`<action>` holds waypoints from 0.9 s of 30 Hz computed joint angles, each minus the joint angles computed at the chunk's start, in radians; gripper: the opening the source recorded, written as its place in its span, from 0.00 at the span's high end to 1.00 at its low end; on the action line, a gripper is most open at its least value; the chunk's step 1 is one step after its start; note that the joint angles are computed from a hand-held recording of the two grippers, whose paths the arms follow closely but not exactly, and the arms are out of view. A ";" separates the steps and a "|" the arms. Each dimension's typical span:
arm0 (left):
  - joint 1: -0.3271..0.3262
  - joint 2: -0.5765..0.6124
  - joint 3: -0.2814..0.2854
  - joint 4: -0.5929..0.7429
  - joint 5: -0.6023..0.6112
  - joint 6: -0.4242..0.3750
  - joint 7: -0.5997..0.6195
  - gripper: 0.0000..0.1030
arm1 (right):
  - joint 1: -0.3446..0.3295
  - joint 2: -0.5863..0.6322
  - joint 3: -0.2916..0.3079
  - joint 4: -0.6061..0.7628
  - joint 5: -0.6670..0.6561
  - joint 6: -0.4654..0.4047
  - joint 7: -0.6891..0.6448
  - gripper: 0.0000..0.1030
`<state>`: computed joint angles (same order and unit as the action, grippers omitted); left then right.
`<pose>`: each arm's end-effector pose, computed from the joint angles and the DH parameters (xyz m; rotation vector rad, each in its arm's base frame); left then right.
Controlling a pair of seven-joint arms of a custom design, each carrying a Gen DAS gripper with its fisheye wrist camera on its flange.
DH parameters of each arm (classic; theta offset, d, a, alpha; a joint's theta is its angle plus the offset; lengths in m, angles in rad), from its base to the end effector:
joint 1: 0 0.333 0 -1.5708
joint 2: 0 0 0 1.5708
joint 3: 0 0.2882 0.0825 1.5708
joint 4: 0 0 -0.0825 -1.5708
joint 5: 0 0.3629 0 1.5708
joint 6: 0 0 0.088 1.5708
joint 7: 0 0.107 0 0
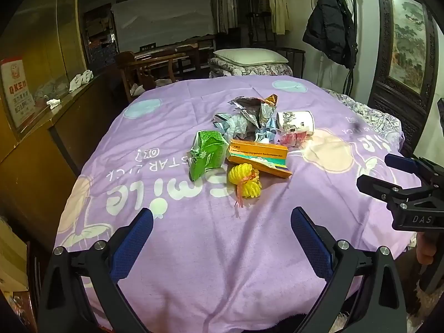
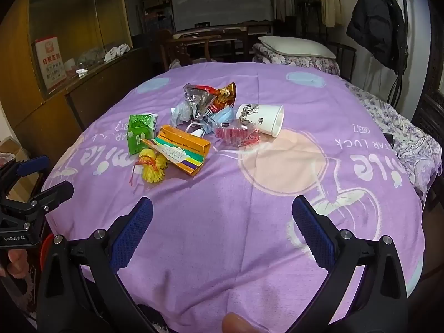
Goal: Collect trash
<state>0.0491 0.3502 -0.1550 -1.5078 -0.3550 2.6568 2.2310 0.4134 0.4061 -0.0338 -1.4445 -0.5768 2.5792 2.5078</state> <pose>0.6833 -0.0454 0.5403 -1.2726 2.1172 -0.8815 0.6425 0.2713 0.5203 -1.5495 1.8425 -0.7250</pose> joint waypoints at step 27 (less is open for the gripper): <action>0.003 0.028 0.007 0.034 0.028 -0.038 -0.039 0.06 | -0.001 0.038 0.004 0.043 0.060 -0.018 -0.053 0.06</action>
